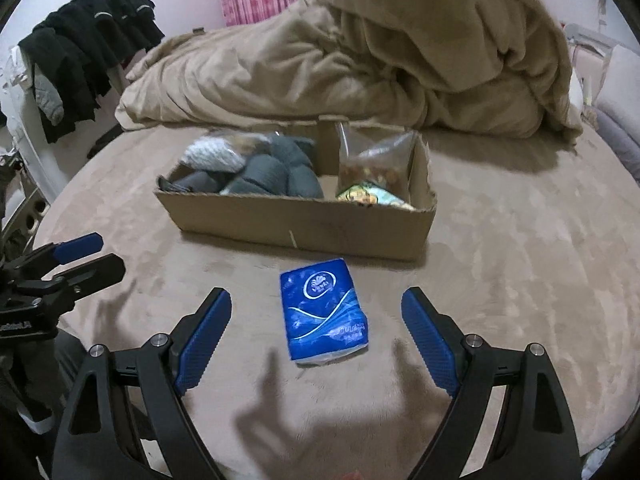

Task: Organize objects
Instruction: 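Grasp the blue tissue pack with the right tool, then place the blue tissue pack into the box and open the right tool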

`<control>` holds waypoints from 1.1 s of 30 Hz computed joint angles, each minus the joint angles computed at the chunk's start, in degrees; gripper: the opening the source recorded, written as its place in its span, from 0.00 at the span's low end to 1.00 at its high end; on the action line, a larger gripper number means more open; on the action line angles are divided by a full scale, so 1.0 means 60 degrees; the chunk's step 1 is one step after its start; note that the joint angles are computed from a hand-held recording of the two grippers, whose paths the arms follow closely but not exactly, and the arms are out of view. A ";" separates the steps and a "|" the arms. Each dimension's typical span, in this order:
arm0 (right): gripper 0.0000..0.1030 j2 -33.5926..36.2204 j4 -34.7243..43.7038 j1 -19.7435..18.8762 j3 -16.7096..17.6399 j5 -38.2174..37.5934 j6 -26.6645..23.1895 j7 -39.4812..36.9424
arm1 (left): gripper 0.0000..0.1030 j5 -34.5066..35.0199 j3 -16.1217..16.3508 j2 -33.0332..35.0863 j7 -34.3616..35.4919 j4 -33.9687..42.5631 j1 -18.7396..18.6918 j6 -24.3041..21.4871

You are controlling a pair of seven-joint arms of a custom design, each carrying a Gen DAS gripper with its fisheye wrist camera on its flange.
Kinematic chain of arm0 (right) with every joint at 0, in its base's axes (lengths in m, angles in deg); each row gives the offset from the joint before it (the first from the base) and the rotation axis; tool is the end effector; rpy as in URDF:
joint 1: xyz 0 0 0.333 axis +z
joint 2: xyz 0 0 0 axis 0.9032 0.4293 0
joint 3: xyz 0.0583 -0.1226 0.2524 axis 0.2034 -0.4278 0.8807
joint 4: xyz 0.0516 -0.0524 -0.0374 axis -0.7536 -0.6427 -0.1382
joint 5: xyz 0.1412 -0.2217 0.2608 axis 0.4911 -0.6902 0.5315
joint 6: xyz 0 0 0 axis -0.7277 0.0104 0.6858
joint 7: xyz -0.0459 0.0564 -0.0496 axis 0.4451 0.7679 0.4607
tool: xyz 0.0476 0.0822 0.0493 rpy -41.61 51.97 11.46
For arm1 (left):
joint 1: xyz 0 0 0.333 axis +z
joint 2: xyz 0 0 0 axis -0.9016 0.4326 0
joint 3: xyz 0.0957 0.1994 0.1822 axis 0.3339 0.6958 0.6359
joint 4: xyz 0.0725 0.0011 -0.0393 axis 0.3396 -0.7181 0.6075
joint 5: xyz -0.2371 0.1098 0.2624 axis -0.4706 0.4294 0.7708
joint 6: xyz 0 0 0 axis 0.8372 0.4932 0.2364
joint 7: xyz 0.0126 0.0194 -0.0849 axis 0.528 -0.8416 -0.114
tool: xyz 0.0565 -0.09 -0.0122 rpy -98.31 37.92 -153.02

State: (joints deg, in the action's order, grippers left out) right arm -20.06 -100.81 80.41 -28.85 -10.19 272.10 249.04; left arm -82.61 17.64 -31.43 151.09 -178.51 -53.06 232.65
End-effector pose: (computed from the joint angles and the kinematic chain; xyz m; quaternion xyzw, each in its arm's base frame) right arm 0.4969 0.1301 0.3277 -0.6559 0.6617 -0.2039 0.3006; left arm 0.5333 -0.2171 0.3274 -0.5567 0.7399 -0.3549 0.1289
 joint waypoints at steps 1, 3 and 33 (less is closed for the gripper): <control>0.87 0.0144 0.0006 -0.0204 0.0227 0.0513 -0.0009 -0.0518 | 0.90 0.0004 0.0174 0.0123 -0.0007 0.0114 -0.0174 -0.0061; 0.87 0.0360 -0.0015 -0.0426 0.0537 0.1515 -0.0054 -0.1500 | 0.90 -0.0021 0.0433 0.0276 0.0009 0.0248 -0.0427 -0.0136; 0.52 -0.0232 0.0293 0.2052 -0.1772 0.1747 -0.0475 -0.2087 | 0.90 -0.0062 0.1171 -0.0066 0.0288 0.0582 -0.1421 -0.0024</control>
